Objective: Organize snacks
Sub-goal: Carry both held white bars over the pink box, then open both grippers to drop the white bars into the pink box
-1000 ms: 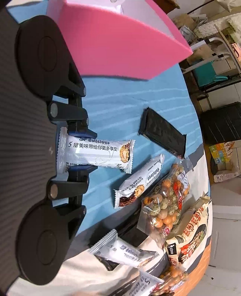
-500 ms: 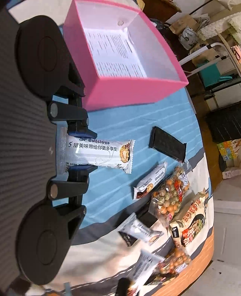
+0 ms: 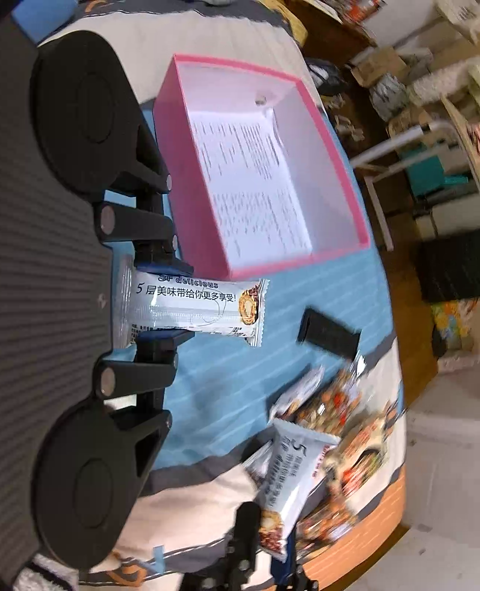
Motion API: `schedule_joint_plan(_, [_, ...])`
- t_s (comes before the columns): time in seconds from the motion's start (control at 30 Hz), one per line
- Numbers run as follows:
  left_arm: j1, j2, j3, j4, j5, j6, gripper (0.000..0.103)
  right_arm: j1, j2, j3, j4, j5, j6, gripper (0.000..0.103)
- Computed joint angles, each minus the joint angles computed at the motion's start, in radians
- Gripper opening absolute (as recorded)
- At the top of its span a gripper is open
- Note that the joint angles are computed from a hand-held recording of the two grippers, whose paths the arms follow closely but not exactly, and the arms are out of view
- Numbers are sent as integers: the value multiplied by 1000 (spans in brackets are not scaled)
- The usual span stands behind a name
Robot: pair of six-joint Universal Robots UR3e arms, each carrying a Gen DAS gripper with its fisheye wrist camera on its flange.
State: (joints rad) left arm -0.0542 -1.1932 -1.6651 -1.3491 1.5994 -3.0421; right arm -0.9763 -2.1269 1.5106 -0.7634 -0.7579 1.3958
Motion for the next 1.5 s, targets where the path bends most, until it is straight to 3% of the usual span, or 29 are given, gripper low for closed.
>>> schedule_joint_plan(0.13, [121,25,-19,22,-36,40,27,296,61,90,-405,28,314,37])
schedule_joint_plan(0.27, [227,15,-33,56,-68,81,27,553,214,118,-803,-18,594,37])
schedule_joint_plan(0.33, [271,-10,-30,72,-80,94,27,659,308,99,-963,-63,701,37])
schedule_joint_plan(0.43, [318,-73,-29,126,-90,99,27,772,432,42,-1104,-115,767,37])
schedule_joint_plan(0.67, [373,-243,-43,306,-72,73,27,983,714,-170,-1247,-245,812,36])
schedule_joint_plan(0.93, [411,-422,-12,378,-41,58,27,1148,945,-300,-1360,-436,796,36])
schedule_joint_plan(1.2, [391,-596,128,312,-43,-19,27,1231,1083,-447,-1303,-547,762,36])
schedule_joint_plan(1.33, [368,-645,165,316,-24,-44,27,1235,1107,-485,-1274,-547,764,38])
schedule_joint_plan(1.4, [367,-660,182,305,-25,-49,32,1228,1112,-506,-1252,-529,782,44])
schedule_joint_plan(1.5, [386,-638,173,284,-60,-35,42,1205,1061,-453,-1278,-491,779,68])
